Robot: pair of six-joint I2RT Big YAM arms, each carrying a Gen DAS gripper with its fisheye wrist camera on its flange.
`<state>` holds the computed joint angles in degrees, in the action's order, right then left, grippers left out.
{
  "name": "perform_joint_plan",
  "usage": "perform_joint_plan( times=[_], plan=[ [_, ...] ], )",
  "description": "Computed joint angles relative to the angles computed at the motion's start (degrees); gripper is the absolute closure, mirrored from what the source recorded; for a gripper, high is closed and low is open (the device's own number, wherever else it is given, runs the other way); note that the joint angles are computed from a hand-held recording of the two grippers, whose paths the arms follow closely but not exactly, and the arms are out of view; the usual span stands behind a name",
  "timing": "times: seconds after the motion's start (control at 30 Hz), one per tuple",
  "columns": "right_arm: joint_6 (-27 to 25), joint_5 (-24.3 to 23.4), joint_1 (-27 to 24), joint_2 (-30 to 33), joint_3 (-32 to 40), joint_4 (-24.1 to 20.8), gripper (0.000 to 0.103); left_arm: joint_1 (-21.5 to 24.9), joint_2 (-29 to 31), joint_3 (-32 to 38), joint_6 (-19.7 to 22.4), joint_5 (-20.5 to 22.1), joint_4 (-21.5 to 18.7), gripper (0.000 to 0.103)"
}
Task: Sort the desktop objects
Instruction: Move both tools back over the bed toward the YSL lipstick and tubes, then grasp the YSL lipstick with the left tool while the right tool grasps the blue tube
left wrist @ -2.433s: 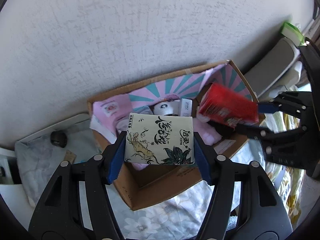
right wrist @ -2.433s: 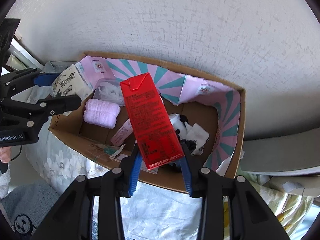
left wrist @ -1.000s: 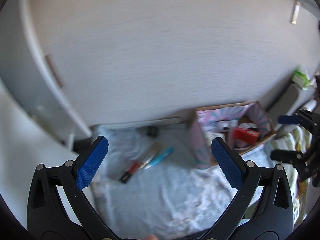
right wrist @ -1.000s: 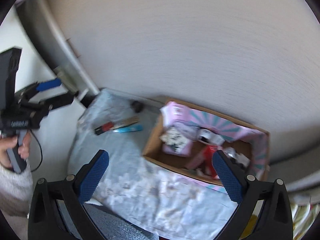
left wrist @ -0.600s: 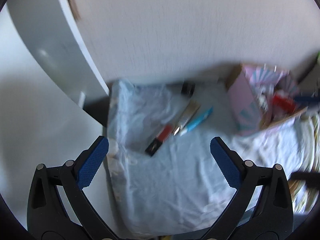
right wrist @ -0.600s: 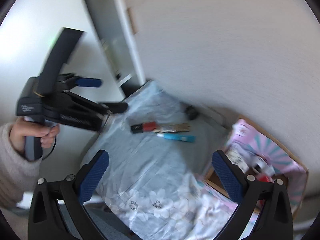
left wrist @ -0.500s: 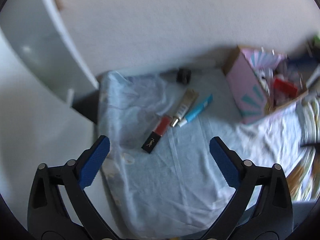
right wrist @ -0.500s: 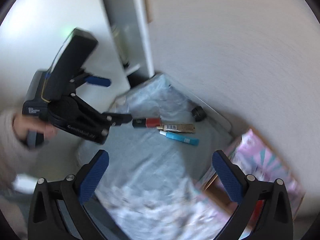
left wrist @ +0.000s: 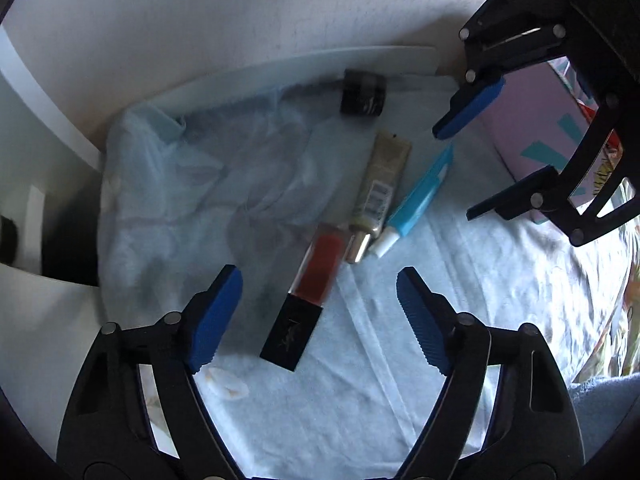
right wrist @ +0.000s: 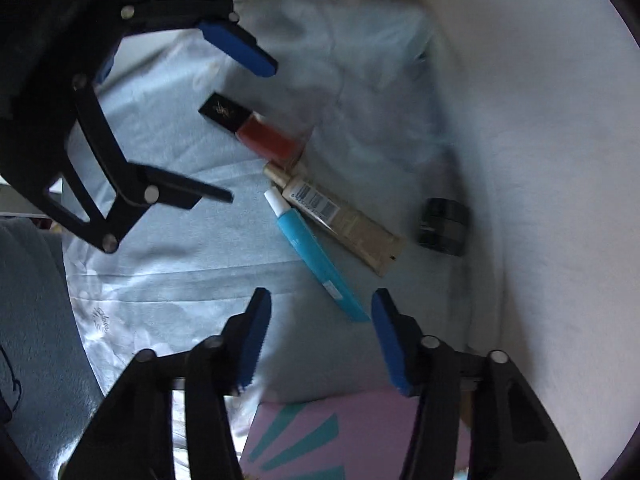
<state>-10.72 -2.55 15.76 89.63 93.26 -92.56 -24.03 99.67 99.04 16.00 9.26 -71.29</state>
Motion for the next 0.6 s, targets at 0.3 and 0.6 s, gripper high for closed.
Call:
perform_joint_plan(
  times=[0.3, 0.6],
  plan=[
    [-6.15, -1.35, -0.36, 1.02, -2.48, 1.15, 0.067, 0.17, -0.59, -3.06, -0.92, -0.86, 3.54, 0.046],
    [-4.59, -1.67, -0.62, -1.47, -5.96, 3.3, 0.084, -0.52, -1.91, -4.95, -1.83, -3.62, 5.85, 0.071]
  ],
)
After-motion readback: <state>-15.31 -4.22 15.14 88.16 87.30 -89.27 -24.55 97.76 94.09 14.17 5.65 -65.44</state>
